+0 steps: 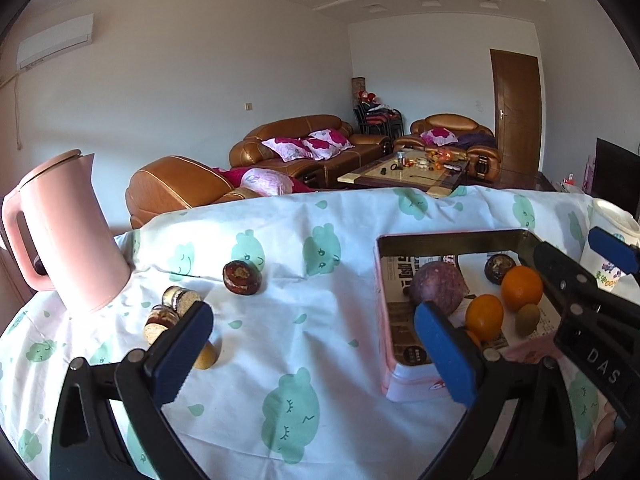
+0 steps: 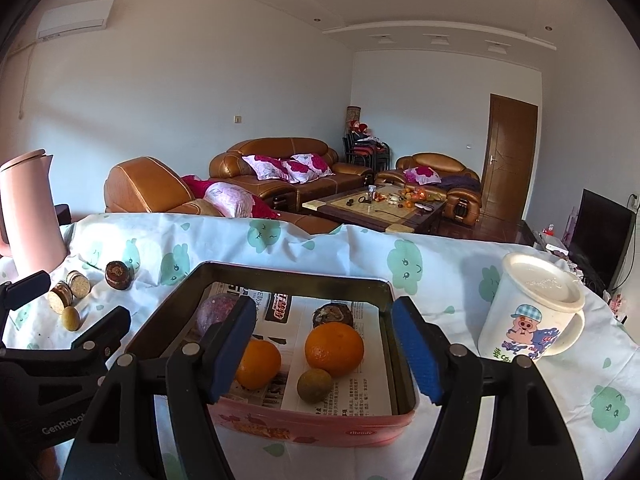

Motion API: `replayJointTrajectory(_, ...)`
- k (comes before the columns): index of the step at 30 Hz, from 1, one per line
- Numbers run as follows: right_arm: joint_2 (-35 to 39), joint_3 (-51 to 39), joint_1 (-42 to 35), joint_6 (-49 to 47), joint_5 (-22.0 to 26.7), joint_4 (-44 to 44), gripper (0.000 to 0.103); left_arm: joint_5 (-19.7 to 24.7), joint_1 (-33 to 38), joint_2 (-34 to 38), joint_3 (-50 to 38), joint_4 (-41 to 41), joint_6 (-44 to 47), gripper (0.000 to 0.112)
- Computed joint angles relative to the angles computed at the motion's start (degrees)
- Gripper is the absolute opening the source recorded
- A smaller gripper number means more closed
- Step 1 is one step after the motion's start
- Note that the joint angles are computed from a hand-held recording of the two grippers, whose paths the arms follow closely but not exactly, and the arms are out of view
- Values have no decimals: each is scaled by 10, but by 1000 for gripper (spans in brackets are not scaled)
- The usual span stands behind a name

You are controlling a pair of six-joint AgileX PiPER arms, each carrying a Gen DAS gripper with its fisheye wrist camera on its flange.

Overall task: Organize fruits
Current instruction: 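Withdraw both open tools from the tin box, then grasp a small cylindrical jar with the left tool while the right tool grasps the small yellow-brown fruit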

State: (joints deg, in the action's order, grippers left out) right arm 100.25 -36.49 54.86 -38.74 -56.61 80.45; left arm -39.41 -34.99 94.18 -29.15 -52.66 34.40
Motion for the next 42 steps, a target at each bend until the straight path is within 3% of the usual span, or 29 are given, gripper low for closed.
replayJointTrajectory(7,9,-19,15,-17,-26,56,73,3,42,-11,21,45,30,103)
replayJointTrajectory(12,12,-32,22,-24,-21,89,73,18,104,-26,41,132,-5,103)
replayJointTrajectory(17,25,-57,49,-37,-30,123,73,49,179,-43,55,247,-97,103)
replayJointTrajectory(26,75,-147,72,-74,3,154,73,69,312,-50,62,453,-249,103)
replayJointTrajectory(31,113,-217,83,-118,24,162,73,105,400,-36,21,484,-266,103)
replayJointTrajectory(36,152,-287,85,-169,76,163,73,171,516,-18,-46,623,-389,103)
replayJointTrajectory(39,170,-323,81,-196,121,160,73,206,544,2,-80,600,-367,103)
replayJointTrajectory(42,190,-360,61,-218,205,160,73,229,557,22,-105,562,-327,103)
